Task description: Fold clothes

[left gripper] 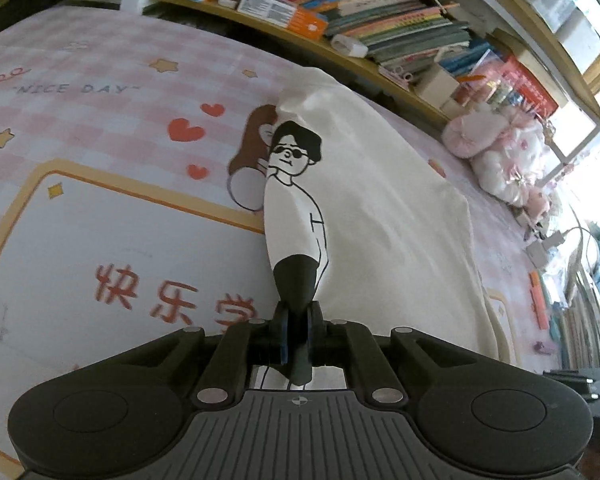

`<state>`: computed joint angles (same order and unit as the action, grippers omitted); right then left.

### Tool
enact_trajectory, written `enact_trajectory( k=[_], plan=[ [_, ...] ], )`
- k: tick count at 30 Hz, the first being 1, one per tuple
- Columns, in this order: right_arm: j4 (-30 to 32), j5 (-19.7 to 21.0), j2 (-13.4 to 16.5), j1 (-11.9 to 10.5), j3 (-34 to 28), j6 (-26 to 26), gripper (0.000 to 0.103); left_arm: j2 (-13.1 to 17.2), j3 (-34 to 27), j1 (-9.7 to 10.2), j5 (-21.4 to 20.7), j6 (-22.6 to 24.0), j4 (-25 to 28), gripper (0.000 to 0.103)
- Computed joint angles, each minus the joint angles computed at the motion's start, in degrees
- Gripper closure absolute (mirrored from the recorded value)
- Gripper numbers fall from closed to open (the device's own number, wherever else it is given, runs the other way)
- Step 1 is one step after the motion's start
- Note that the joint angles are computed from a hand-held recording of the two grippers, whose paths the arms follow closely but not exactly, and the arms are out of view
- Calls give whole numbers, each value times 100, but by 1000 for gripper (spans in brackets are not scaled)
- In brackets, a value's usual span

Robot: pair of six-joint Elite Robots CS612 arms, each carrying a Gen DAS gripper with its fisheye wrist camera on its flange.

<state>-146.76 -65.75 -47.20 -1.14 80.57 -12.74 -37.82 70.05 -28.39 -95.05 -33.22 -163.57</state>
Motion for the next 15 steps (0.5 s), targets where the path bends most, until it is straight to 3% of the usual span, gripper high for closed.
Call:
enact_trajectory(
  k=[4, 9, 11, 15],
  plan=[
    [-25, -148, -17, 48, 8, 156, 85, 18, 9, 61, -223, 133, -53, 95],
    [-165, -302, -23, 68, 51, 839, 82, 65, -131, 181, -535, 424, 93, 89],
    [-249, -477, -37, 95, 76, 1127, 77, 83, -192, 220, -537, 566, 89, 83],
    [-522, -921, -69, 222, 125, 1553, 68, 238, -503, 329, -618, 649, 78, 62]
  ],
)
